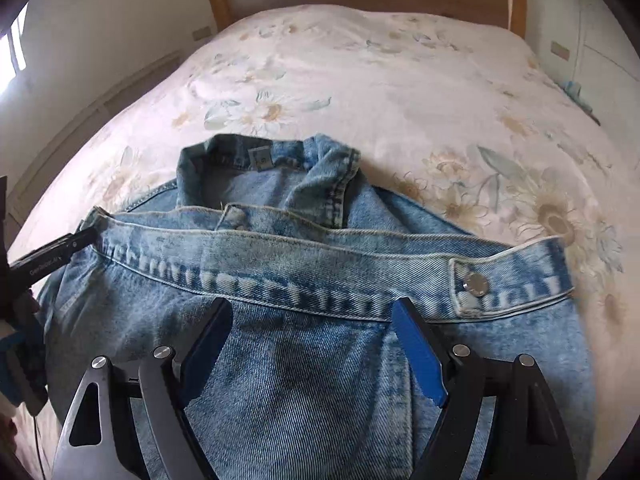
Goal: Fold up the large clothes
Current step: 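Lay the folded hem onto the collar and open both tools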
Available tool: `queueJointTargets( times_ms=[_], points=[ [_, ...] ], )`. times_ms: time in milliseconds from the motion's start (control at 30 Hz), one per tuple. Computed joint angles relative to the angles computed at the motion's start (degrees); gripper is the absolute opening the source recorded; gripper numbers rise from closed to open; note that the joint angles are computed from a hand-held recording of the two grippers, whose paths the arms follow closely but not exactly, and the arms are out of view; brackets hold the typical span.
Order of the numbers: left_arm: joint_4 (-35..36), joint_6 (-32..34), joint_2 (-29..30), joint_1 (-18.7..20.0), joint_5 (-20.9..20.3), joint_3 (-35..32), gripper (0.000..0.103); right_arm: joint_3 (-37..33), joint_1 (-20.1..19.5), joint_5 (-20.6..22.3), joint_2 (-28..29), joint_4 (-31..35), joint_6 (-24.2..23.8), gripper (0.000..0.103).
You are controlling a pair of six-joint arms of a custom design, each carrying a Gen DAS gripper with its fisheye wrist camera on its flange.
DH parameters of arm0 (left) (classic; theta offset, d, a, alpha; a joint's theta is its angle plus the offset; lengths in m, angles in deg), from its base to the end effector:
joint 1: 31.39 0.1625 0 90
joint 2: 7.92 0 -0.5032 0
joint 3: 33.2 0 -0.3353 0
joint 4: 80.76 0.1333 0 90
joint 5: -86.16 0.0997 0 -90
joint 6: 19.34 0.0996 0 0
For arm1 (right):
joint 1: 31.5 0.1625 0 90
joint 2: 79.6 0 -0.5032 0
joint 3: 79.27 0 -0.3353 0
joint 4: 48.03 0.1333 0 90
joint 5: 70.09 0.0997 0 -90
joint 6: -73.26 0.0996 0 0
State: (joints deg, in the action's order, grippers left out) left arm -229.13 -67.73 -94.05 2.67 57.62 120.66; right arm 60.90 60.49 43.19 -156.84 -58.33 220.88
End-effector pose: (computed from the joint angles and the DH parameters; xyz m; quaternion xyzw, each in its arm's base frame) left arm -0.0848 -0.3239 0.2911 0.0980 0.8521 -0.3592 0.3678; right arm 0.1022 -0.2366 0.2215 0.2124 -0.9055 0.2527 0.2667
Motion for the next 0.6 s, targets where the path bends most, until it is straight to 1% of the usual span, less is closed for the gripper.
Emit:
queueJointTargets(
  times_ms=[67, 133, 167, 200, 233, 267, 300, 333, 367, 467, 500, 533, 567, 600],
  points=[
    [5.4, -2.9, -1.4, -3.3, -0.1, -0.5, 0.055, -0.3, 2.2, 1.6, 0.2, 0.2, 0.5, 0.083],
    [8.6, -4.9, -1.5, -6.2, -0.5, -0.6, 0.055, -0.5, 4.2, 3.2, 1.2, 0.1, 1.3, 0.083],
    [7.7, -4.5, -0.9, -7.0, -1.3, -0.4, 0.055, -0.6, 5.0, 3.7, 1.8, 0.0, 1.6, 0.083],
    [4.5, -2.4, 0.5, -6.8, -2.8, 0.0, 0.055, -0.6, 5.5, 4.1, 2.8, -0.5, 1.7, 0.083],
    [0.7, 0.2, 2.2, -6.2, -5.4, 0.5, 0.055, -0.6, 6.0, 4.8, 3.8, -0.8, 1.8, 0.083],
    [-3.2, 2.8, 4.3, -5.2, -7.0, 1.1, 0.055, -0.6, 6.3, 5.4, 5.1, -1.2, 1.9, 0.083],
    [-5.8, 4.5, 6.6, -4.5, -7.8, 1.7, 0.055, -0.4, 6.3, 6.1, 6.1, -1.9, 1.7, 0.083],
    [-7.1, 5.7, 8.7, -3.6, -7.6, 2.0, 0.055, -0.2, 6.3, 7.1, 7.4, -2.9, 1.4, 0.083],
    [-7.3, 5.9, 10.5, -1.8, -7.6, 1.7, 0.055, -0.1, 5.9, 7.6, 8.4, -3.7, 0.9, 0.083],
    [-14.1, 9.1, 11.0, 3.6, -9.1, 1.4, 0.060, -0.4, 3.9, 7.4, 8.5, -4.8, -0.6, 0.083],
    [-13.8, 9.0, 10.6, 4.1, -8.1, 1.0, 0.065, -0.7, 3.3, 7.4, 8.2, -5.0, -0.9, 0.089],
    [-11.0, 7.6, 10.1, 4.3, -5.8, 0.3, 0.064, -1.1, 2.3, 6.9, 7.9, -4.6, -1.2, 0.090],
    [-6.2, 5.7, 9.1, 4.7, -3.5, -1.0, 0.064, -1.4, 1.7, 6.8, 7.8, -4.3, -1.4, 0.093],
    [-3.9, 5.0, 7.9, 5.2, -2.9, -1.9, 0.064, -1.6, 1.7, 7.6, 7.8, -4.5, -1.7, 0.096]
  ],
)
